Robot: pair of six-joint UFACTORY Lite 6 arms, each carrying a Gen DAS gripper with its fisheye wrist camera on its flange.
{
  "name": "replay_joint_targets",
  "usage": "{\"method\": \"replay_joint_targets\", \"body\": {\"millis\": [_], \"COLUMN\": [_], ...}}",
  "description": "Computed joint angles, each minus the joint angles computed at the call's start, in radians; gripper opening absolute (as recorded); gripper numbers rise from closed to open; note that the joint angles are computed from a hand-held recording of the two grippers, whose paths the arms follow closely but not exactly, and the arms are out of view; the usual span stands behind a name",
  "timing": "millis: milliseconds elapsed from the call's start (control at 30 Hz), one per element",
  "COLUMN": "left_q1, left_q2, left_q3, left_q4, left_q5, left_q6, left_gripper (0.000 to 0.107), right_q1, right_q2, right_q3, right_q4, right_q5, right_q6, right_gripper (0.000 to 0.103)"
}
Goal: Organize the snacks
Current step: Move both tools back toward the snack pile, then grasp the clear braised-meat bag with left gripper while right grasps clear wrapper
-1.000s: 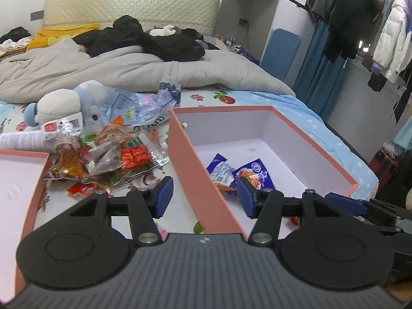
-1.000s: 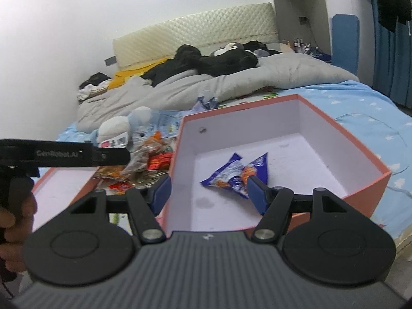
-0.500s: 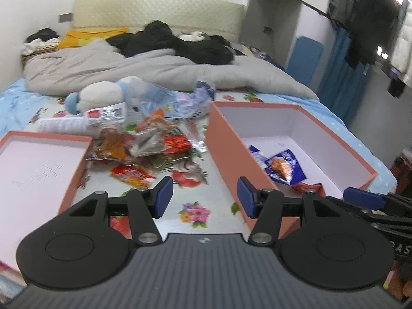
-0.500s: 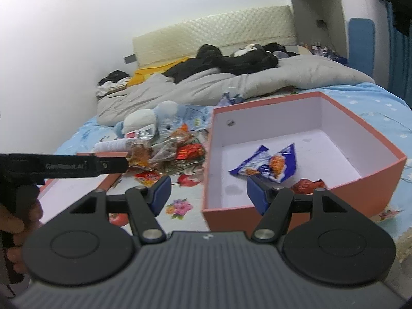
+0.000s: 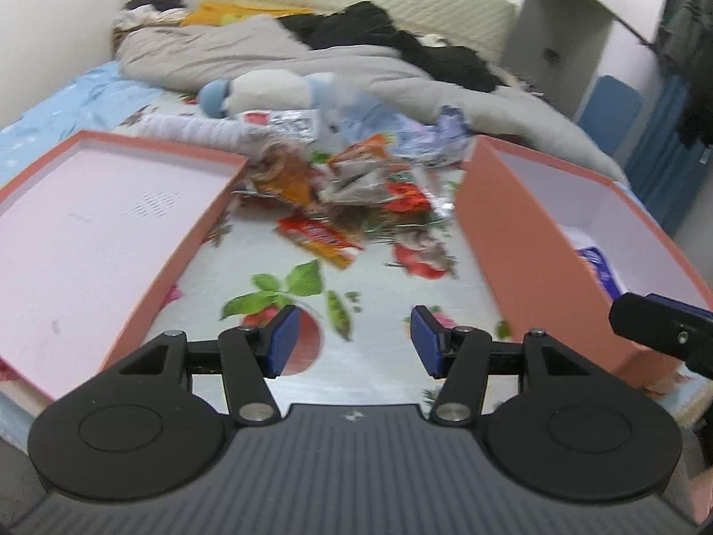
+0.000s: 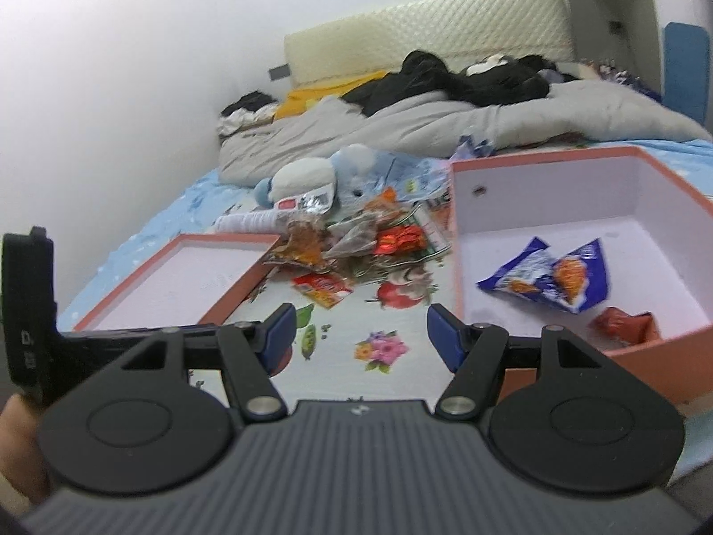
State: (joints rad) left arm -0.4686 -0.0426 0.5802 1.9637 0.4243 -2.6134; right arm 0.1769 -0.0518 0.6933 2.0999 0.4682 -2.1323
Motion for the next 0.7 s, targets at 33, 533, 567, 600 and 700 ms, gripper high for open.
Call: {"method": "replay_joint_targets", "body": {"millis": [33,533,567,600,700], "left_q1": [0.013,0.236,0.244,0.25,0.276], "left_q2": [0.011,0.27,0.296,0.327,0.407], "left_q3": [0.007,0.151,0.171,0.198,0.278], "left_q4": [-0.016,0.319,0.354,0.365,0.388], "left_q5": [0.002,-0.081,-0.085,-0.085,-0.066], "left_q6": [0.003,-0.291,-0.307,-0.294,-0.258], "left_gripper": [0.061,0.061,0.061,0.061,0.061], "right_q1": [0.014,0.113,0.116,0.118,0.126], "right_q2": [0.025,0.494,0.522,0.545,0.631], "right_q3": [0.023,0.594,0.633,0.665,0.779], "right_q4": [-0.007,-0.24,-0.275,-0.299,-0.41], "right_q5": [-0.009,-0.166,-0.174,-0.179,-0.189], "right_q6": [0.0,0.26,0.295,0.317,0.428], "right_gripper": [0.067,0.067,0.067,0.067,0.067]}}
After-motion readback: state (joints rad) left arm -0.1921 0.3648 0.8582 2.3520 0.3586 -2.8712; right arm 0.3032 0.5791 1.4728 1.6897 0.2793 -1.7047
